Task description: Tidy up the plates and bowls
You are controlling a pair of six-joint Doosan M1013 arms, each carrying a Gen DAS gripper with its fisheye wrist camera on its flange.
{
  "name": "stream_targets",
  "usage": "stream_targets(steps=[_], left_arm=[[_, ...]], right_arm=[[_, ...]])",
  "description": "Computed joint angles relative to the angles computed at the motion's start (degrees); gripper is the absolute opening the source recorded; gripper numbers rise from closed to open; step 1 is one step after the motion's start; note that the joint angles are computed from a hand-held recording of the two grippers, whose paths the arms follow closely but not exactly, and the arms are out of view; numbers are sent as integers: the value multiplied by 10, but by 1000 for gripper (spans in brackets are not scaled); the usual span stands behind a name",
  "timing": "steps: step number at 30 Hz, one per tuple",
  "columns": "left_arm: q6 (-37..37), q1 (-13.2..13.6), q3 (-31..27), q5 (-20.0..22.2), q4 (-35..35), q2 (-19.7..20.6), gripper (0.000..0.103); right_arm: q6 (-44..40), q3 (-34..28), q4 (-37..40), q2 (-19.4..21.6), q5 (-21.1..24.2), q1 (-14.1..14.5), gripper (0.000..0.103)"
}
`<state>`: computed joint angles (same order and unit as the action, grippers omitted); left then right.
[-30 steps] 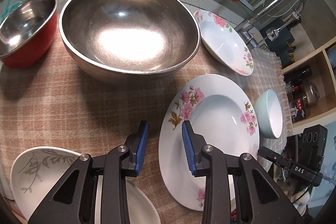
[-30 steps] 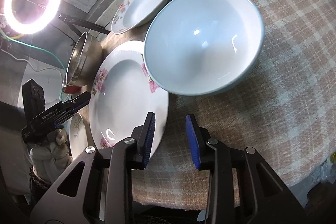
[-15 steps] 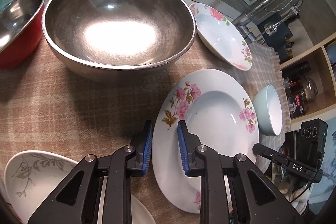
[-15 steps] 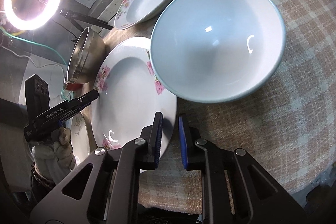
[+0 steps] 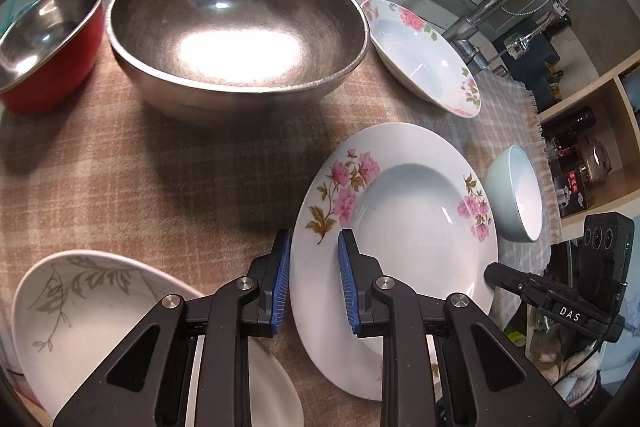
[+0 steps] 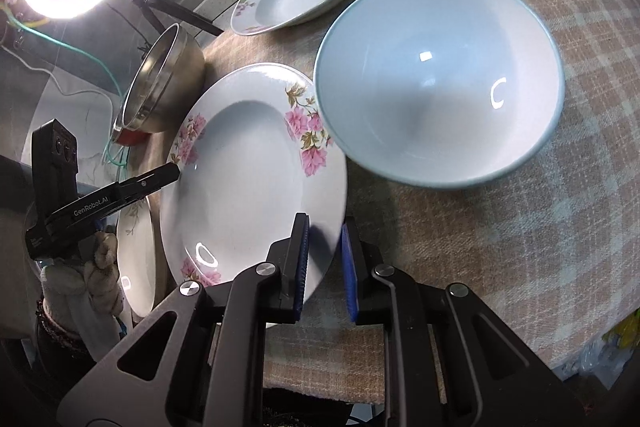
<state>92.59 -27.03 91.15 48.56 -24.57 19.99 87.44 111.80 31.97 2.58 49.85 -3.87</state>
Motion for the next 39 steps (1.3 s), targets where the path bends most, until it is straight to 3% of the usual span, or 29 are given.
stream_targets(steps=[39], left_arm=[[-13,-24,29,-17,38,-22,22]], right_arm=[[0,27,-1,-26,20,13,17]])
